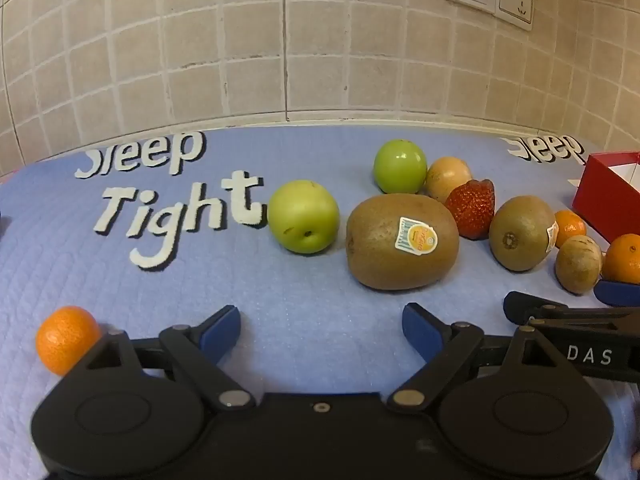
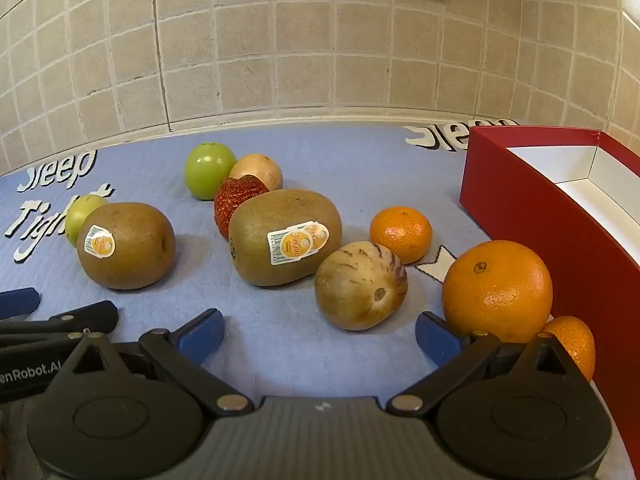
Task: Organize fruits
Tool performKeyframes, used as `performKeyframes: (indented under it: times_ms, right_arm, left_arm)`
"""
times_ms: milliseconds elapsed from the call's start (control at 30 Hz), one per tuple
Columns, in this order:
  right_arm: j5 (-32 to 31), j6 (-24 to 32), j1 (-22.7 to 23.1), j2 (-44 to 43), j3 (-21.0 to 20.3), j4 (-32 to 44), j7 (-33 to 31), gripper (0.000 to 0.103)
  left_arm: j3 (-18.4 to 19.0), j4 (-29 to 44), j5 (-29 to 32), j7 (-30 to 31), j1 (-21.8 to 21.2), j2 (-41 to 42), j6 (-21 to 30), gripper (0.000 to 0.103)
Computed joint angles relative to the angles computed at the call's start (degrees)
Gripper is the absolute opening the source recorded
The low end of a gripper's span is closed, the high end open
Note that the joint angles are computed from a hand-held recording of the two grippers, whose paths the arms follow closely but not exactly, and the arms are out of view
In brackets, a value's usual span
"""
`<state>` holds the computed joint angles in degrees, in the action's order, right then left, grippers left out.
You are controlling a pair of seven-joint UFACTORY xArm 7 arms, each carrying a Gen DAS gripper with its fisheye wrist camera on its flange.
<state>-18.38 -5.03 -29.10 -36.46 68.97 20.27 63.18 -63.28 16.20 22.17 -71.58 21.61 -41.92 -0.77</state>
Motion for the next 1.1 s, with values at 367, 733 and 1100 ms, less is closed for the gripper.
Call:
performKeyframes:
  times_ms: [367,733,1100]
  right_arm:
    - [-1.86,6.10,23.76,4.73,-23.39,-4.42,-8.72,0.103]
    - [2.81,27.04,51.40,-13.18,-44.39,-5.40,-14.64,0.102]
    - [8.72,39.41,52.81,-15.00,-46.31,2.25,-15.87,0.102]
  left_arm:
    - [5.43,0.80,1.51,0.71,-6.56,1.47,5.98,0.103]
    - [28.35,3.66,-4.91,2.63,-39.44,-5.19,36.88,0.103]
    - [31.58,14.77,1.10,6.54,-43.04,-5.66,53.62,0.103]
